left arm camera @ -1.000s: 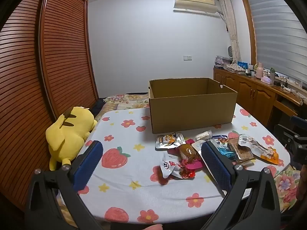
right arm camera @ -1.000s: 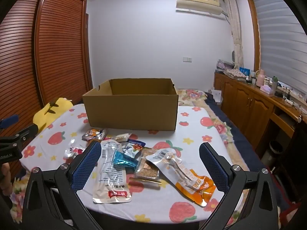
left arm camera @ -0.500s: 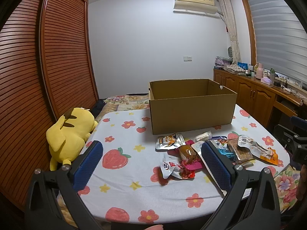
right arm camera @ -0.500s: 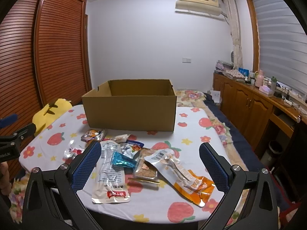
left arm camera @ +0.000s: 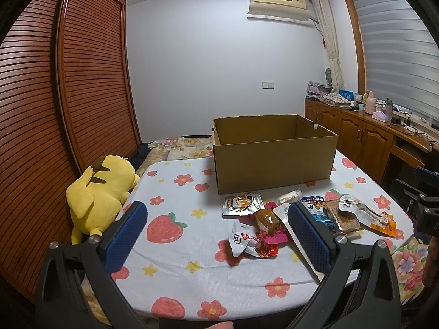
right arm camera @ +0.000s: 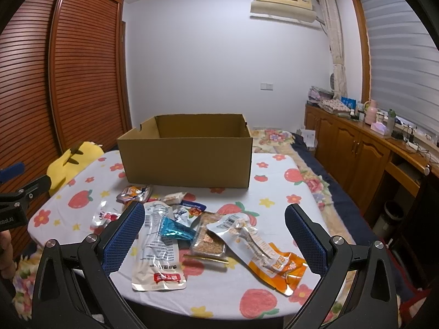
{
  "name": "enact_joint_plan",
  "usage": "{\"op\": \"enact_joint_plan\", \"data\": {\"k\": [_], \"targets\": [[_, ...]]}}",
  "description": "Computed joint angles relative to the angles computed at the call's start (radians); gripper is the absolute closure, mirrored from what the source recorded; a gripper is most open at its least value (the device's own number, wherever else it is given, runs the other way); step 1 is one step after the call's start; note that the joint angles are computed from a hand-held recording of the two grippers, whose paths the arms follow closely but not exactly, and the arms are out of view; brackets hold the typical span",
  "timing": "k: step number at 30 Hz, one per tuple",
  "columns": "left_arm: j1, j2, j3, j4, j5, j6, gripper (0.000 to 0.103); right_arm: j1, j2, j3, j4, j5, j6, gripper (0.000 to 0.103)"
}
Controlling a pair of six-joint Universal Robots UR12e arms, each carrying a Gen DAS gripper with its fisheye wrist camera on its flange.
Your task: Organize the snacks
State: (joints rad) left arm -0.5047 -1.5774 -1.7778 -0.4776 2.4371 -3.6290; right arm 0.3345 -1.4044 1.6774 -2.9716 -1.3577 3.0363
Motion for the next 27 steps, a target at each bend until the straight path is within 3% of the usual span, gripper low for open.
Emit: {"op": "enact_joint_plan", "data": {"k": [27], "targets": [[-0.001,0.003,0.006,-0.004,-0.001,0.004,0.000,0.000,-0.002,0.000,0.002,0.001,0.005,0.000]]}}
